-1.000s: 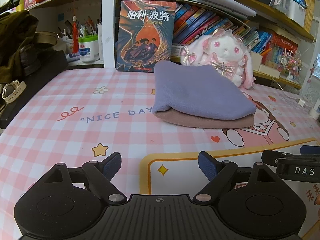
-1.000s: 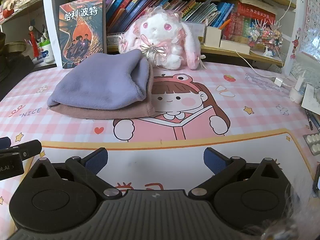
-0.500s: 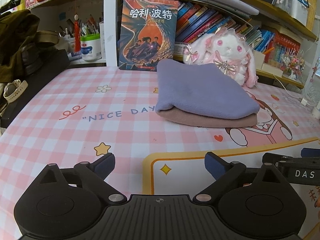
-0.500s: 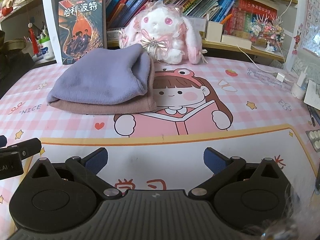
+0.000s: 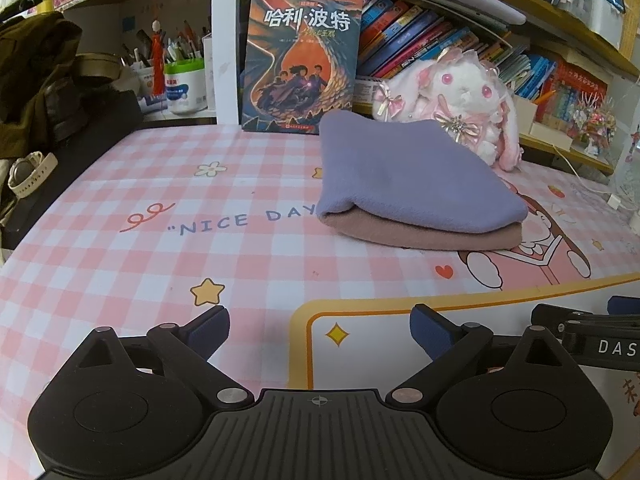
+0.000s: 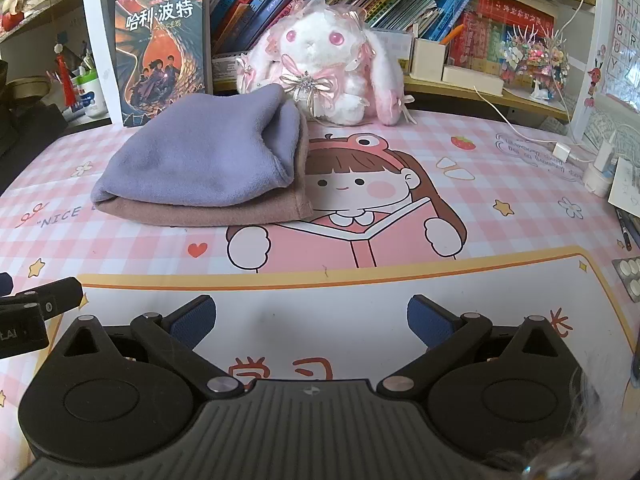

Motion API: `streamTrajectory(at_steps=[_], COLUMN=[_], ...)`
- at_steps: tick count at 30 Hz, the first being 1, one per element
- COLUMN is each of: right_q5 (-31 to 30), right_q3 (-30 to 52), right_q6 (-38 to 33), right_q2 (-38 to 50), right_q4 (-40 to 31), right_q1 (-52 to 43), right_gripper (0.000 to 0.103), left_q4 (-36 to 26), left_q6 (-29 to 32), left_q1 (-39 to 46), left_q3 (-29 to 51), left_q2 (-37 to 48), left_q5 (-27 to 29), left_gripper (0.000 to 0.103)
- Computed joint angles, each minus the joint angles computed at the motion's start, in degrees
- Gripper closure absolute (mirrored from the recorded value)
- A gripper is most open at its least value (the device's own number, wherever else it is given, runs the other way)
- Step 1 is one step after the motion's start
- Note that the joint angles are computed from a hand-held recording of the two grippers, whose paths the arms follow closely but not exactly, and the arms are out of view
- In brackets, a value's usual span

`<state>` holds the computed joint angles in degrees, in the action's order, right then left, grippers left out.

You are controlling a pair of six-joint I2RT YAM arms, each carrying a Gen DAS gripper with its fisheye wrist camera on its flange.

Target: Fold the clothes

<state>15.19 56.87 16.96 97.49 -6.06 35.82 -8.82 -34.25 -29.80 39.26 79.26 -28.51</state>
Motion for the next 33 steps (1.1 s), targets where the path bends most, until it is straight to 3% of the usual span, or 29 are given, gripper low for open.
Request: streamTrajectory(at_steps=[33], right_q5=[-0.9], right_q3=[1.1], right_q6=[-0.1], right_q2=[1.0], right_q4=[-0.8], right_q1=[-0.3], right_gripper=[0.000], left_q4=[0.1], left_q6=[0.8], left_q1=[0.4], left_q3=[0.4], left_q2=[1.0], left_q5=[1.4], left_gripper=[0.005])
